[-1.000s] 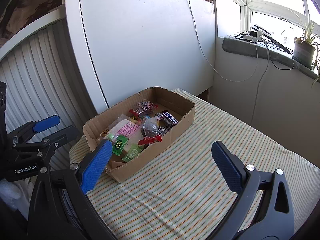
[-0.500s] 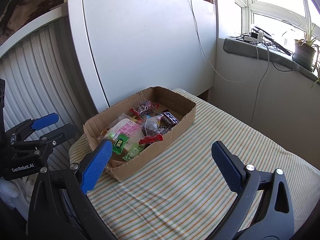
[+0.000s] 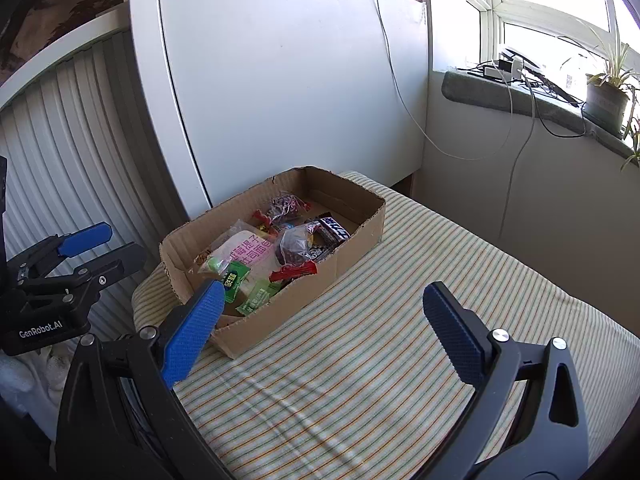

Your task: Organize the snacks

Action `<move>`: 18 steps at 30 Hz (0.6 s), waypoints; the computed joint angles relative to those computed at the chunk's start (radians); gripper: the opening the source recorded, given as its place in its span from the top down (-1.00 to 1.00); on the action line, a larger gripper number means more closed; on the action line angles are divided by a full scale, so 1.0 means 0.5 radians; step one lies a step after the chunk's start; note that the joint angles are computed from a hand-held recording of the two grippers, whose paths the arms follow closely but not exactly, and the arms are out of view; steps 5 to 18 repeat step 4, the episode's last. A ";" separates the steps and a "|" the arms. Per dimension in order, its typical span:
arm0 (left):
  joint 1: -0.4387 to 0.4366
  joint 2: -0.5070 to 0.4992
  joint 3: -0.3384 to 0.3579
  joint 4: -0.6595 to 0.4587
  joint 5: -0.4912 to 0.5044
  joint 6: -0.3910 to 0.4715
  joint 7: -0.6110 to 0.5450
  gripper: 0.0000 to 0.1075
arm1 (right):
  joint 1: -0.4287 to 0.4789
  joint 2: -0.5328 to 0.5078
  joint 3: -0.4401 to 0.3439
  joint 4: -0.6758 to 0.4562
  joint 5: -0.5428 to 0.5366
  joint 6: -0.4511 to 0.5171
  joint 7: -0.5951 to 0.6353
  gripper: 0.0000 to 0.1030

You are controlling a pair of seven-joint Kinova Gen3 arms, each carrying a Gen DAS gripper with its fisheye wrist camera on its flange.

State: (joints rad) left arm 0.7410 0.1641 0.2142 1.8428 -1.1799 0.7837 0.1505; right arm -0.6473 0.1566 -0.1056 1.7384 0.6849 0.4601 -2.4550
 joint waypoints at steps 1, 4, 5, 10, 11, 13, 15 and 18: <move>0.006 0.003 0.002 -0.001 -0.005 0.011 0.004 -0.53 | 0.002 0.000 0.001 0.002 -0.001 0.000 0.000 -0.97; 0.004 0.005 0.003 -0.002 0.004 0.006 -0.002 -0.53 | -0.001 -0.001 0.008 0.009 0.015 0.007 -0.014 -0.97; 0.004 0.005 0.003 -0.002 0.004 0.006 -0.002 -0.53 | -0.001 -0.001 0.008 0.009 0.015 0.007 -0.014 -0.97; 0.004 0.005 0.003 -0.002 0.004 0.006 -0.002 -0.53 | -0.001 -0.001 0.008 0.009 0.015 0.007 -0.014 -0.97; 0.004 0.005 0.003 -0.002 0.004 0.006 -0.002 -0.53 | -0.001 -0.001 0.008 0.009 0.015 0.007 -0.014 -0.97; 0.004 0.005 0.003 -0.002 0.004 0.006 -0.002 -0.53 | -0.001 -0.001 0.008 0.009 0.015 0.007 -0.014 -0.97; 0.004 0.005 0.003 -0.002 0.004 0.006 -0.002 -0.53 | -0.001 -0.001 0.008 0.009 0.015 0.007 -0.014 -0.97; 0.004 0.005 0.003 -0.002 0.004 0.006 -0.002 -0.53 | -0.001 -0.001 0.008 0.009 0.015 0.007 -0.014 -0.97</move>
